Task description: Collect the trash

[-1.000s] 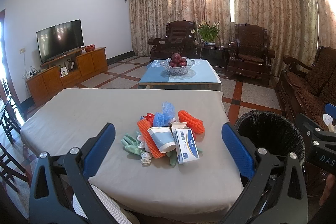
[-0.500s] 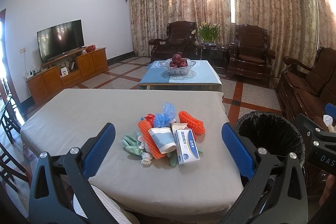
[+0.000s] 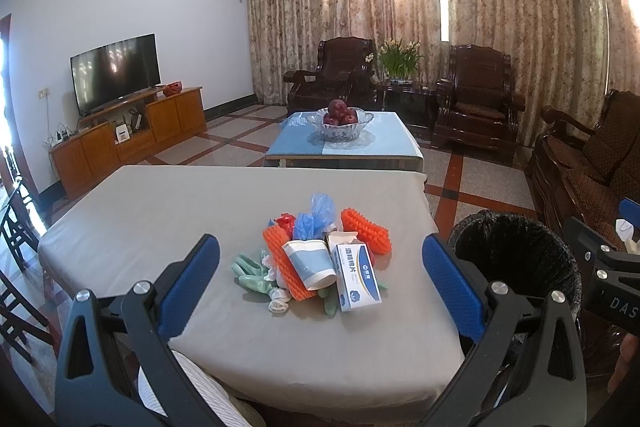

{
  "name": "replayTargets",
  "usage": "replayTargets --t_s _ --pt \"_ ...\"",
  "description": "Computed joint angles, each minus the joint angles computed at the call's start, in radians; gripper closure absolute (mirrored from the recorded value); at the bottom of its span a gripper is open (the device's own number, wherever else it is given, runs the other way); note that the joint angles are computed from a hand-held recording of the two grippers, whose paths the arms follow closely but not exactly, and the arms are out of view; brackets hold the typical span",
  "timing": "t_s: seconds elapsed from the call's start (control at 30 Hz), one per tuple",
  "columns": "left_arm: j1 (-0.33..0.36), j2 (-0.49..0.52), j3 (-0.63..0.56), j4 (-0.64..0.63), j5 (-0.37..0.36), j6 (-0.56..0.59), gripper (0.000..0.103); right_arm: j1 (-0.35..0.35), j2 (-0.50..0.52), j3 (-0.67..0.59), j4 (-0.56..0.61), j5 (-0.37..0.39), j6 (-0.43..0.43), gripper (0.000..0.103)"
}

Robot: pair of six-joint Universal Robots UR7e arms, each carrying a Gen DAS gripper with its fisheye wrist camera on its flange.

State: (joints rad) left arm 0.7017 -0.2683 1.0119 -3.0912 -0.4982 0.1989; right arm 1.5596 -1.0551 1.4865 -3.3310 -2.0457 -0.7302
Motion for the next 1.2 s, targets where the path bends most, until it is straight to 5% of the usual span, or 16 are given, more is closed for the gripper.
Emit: replayTargets --t_s 0.47,0.83,1.2 --pt "0.047 0.031 -0.042 0.000 -0.003 -0.011 0.005 -0.019 0.059 -0.040 0.037 0.054 0.021 0.006" --pt "0.186 0.131 -0.227 0.090 0.020 0.017 0.005 -0.062 0.242 -0.267 0.265 0.190 0.028 0.008" --pt "0.259 0.152 -0.281 0.191 0.018 -0.056 0.005 -0.084 0.446 -0.487 0.479 0.178 -0.002 0.023"
